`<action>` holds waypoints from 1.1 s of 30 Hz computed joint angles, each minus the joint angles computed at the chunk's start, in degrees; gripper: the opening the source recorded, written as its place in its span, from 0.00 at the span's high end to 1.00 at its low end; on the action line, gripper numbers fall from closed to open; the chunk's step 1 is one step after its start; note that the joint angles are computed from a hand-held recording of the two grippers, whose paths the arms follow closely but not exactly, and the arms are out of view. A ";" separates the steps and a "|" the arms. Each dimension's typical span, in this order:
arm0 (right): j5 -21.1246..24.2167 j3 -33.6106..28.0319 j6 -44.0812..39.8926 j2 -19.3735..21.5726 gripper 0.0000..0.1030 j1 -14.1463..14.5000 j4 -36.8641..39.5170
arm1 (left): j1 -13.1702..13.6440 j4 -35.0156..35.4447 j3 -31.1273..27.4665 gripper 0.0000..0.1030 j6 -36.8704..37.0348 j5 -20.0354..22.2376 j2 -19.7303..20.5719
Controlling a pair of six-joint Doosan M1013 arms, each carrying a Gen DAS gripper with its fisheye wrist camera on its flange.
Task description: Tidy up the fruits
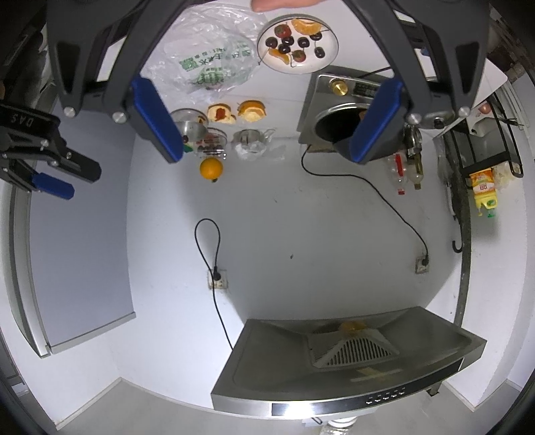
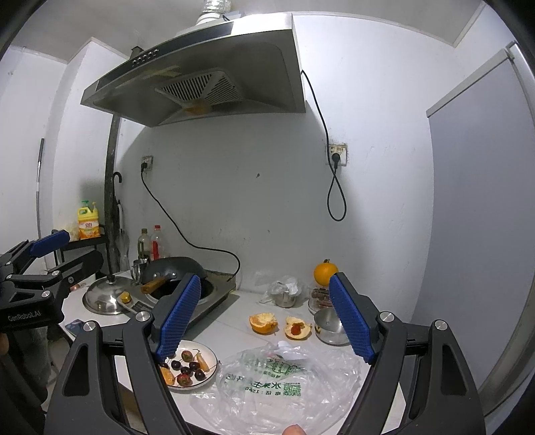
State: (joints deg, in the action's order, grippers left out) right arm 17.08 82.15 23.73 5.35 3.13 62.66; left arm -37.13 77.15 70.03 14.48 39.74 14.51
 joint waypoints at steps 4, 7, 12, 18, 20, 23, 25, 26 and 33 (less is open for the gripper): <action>0.03 -0.03 0.56 0.07 0.20 0.08 -0.55 | 0.05 0.20 0.05 0.02 -0.11 0.08 0.01; 0.05 -0.01 1.01 0.09 0.20 0.09 -1.01 | 0.15 0.15 0.14 0.02 -0.08 -0.03 0.01; 0.04 0.05 1.97 0.09 0.20 0.12 -1.81 | 0.21 -0.41 0.11 0.02 0.50 -0.19 0.01; 0.03 0.10 2.31 0.10 0.20 0.16 -2.18 | 0.17 -0.02 0.33 0.02 0.24 -0.56 -0.12; 0.18 0.01 2.97 0.22 0.20 0.18 -2.79 | 0.12 -0.26 0.30 0.02 0.50 -0.22 -0.13; 0.37 -0.11 3.91 0.35 0.20 0.28 -3.80 | 0.20 -0.56 0.17 0.02 0.82 -0.27 -0.14; 0.33 -0.02 3.86 0.30 0.20 0.35 -3.74 | 0.29 -0.79 0.16 0.02 0.96 -0.42 -0.16; 0.30 0.03 3.84 0.25 0.20 0.41 -3.71 | 0.26 -0.73 0.19 0.02 0.96 -0.31 -0.17; 0.66 -0.43 5.95 0.52 0.20 0.45 -5.83 | 0.30 -0.89 0.33 0.02 0.88 -0.36 -0.24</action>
State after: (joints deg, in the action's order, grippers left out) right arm 17.74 81.72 29.68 5.87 3.58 56.83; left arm -36.83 76.26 70.36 15.35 39.37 14.27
